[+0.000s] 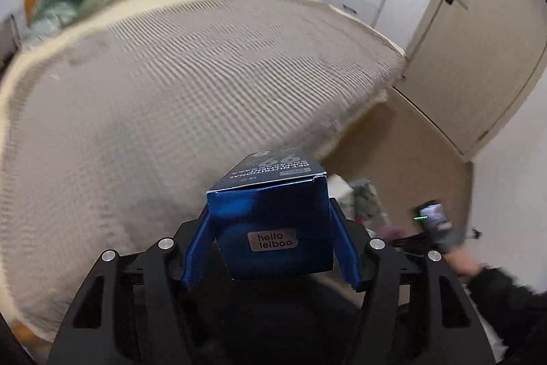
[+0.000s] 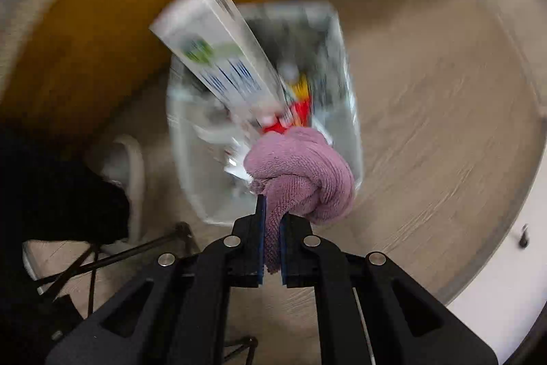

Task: Collect trash
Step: 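Carry the pink towel and blue box to the wastebasket and release both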

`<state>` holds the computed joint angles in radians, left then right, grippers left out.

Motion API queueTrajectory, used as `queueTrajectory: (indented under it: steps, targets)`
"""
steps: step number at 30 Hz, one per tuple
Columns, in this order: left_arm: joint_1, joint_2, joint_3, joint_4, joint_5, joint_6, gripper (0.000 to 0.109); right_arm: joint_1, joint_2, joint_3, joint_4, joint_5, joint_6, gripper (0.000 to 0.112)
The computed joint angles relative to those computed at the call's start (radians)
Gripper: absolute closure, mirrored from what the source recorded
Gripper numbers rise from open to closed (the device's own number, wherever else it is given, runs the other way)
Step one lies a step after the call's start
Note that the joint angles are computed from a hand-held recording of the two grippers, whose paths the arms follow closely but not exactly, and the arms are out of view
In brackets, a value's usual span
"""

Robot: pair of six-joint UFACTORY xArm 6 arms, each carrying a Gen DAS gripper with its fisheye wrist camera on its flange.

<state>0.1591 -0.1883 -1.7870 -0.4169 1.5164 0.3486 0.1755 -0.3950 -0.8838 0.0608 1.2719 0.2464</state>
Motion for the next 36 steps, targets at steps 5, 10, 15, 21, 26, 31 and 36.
queueTrajectory:
  steps: [5,10,15,21,26,31,36]
  targets:
    - [-0.196,0.005,0.039,0.074,-0.013,-0.105,0.049,-0.028,0.118,0.092,0.237,-0.084,-0.102,0.091]
    - [-0.394,0.05,0.062,0.144,-0.051,-0.208,0.048,-0.135,-0.055,0.197,0.444,-0.113,-0.239,0.05]
    - [-0.55,0.201,0.038,0.169,-0.045,-0.36,0.048,-0.354,-0.316,0.25,0.338,-0.054,-0.211,0.038]
    - [-0.689,0.38,0.032,0.19,-0.02,-0.558,0.048,-0.657,-0.5,0.299,0.314,0.056,-0.221,0.038]
    - [-0.763,0.487,0.045,0.262,-0.125,-0.671,0.046,-0.741,-0.55,0.356,0.353,0.088,-0.219,0.038]
    - [-0.765,0.506,0.084,0.125,-0.088,-0.653,0.024,-0.731,-0.527,0.374,0.383,0.101,-0.219,0.038]
    - [-0.737,0.467,0.102,0.083,-0.099,-0.638,0.024,-0.621,-0.523,0.359,0.366,0.056,-0.174,0.038]
